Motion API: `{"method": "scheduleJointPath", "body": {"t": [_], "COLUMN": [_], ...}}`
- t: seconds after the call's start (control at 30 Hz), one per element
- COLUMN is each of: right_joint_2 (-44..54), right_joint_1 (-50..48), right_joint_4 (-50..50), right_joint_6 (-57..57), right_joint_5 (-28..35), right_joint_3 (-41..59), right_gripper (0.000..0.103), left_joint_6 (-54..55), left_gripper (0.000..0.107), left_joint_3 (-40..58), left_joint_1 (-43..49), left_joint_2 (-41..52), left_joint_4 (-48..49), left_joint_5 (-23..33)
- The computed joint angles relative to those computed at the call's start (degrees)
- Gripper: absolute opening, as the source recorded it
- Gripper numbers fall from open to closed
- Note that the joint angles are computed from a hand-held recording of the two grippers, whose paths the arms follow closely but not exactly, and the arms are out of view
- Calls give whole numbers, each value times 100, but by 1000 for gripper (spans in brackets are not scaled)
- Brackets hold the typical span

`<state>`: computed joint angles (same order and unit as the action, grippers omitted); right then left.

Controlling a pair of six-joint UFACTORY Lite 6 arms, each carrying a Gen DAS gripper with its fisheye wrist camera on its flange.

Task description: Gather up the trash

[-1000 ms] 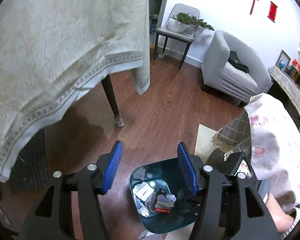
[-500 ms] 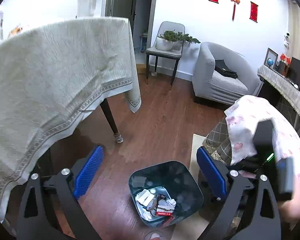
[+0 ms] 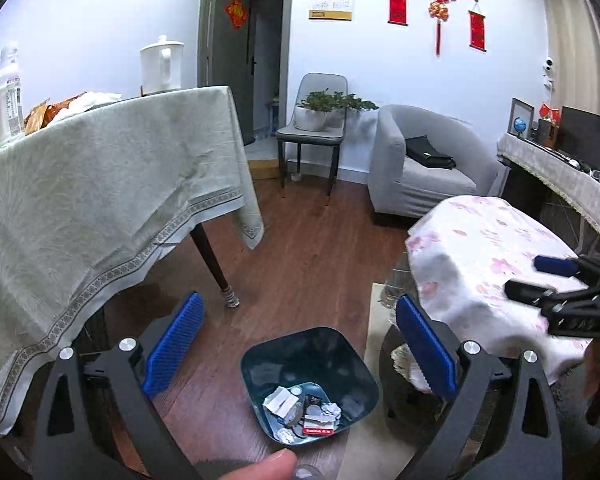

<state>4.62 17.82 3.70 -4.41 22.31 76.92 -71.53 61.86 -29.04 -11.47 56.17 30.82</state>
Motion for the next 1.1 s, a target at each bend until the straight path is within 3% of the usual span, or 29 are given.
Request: {"method": "scheduleJointPath", "body": {"t": [0.2,0.5,0.73,0.83,1.1], "right_joint_2": [-1106,-2365,-2446,-2384,-2572], "right_joint_1": [-763,-1910,-2705,-2878,-2768], "right_joint_4": [344,2050,3917,4941,5569], "right_joint_6": [-404,-2799,-4847,-6045,-6916], "right_joint_5": [-385,-637,-329,138,444], "right_joint_3": [-1253,-2617,-2955,-2942,-3097], "right_gripper": [93,94,95,95,96], "left_joint_6": [-983,-2000,-1943,-1912,-1755], "left_gripper": [99,99,99,99,99], "left_joint_3": [-281,-654,-601,-667,-651], "left_joint_1": [-699,-1055,-1187,-1162,-1171], "left_joint_2": [40,80,225,176,257], "left_joint_4": [745,1389,1263,1201,1008], "left_joint_5": [370,540,621,595,613]}}
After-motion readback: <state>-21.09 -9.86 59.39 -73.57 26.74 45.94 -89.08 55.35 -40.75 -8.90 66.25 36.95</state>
